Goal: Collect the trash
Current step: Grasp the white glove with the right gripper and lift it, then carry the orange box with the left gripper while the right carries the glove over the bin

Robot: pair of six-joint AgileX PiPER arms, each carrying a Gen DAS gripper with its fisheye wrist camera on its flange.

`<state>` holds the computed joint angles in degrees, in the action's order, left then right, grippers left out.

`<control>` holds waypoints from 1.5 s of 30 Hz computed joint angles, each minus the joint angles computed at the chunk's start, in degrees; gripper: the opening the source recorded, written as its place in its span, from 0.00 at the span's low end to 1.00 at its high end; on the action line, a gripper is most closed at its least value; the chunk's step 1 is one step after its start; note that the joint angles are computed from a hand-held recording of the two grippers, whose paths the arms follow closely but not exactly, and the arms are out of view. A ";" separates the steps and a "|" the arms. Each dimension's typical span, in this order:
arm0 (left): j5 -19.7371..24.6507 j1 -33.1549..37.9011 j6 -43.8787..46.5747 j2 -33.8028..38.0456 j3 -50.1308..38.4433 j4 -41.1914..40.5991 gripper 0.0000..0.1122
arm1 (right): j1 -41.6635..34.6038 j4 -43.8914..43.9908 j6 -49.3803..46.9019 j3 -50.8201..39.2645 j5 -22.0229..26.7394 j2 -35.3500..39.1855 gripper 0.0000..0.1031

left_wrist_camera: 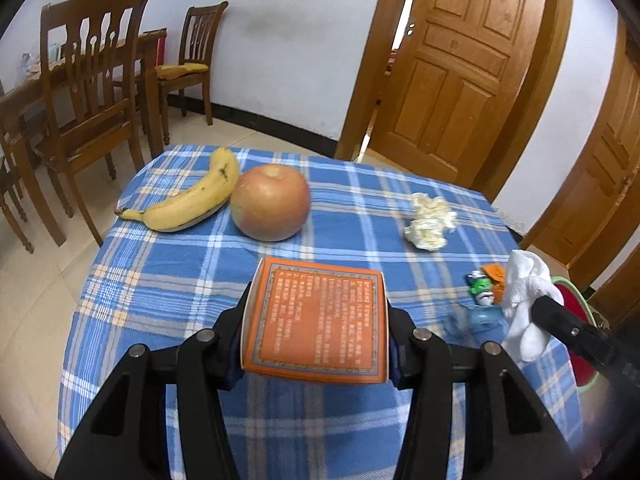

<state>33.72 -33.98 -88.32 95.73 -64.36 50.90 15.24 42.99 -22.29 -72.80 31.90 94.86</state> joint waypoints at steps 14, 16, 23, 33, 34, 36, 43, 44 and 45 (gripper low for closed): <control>4.20 -7.81 1.70 -0.33 -4.63 -0.30 0.47 | -7.06 8.67 -8.57 11.34 2.04 -13.98 0.23; 4.75 -8.72 1.92 -0.04 -5.34 -0.28 0.47 | -8.53 9.80 -9.74 12.27 2.84 -14.92 0.23; 6.46 -11.40 3.43 2.05 -8.86 -1.31 0.47 | -13.18 12.45 -12.57 15.07 5.00 -17.76 0.23; 8.71 -14.68 6.56 5.39 -14.85 -3.23 0.47 | -20.94 17.07 -17.99 17.67 8.55 -19.41 0.23; 8.79 -14.92 6.98 5.79 -15.55 -3.54 0.47 | -21.78 17.52 -18.44 17.88 8.91 -19.59 0.23; 8.99 -15.39 7.51 6.49 -16.76 -3.95 0.47 | -23.09 18.35 -19.40 18.26 9.55 -19.80 0.23; 9.90 -16.41 10.30 9.68 -21.76 -5.46 0.47 | -27.51 20.30 -21.70 18.67 11.52 -19.63 0.23; 10.03 -16.54 10.75 10.15 -22.50 -5.73 0.47 | -27.90 20.52 -21.89 18.57 11.65 -19.40 0.23; 10.17 -16.66 11.19 10.62 -23.26 -6.00 0.47 | -28.40 20.74 -22.17 18.57 11.86 -19.26 0.23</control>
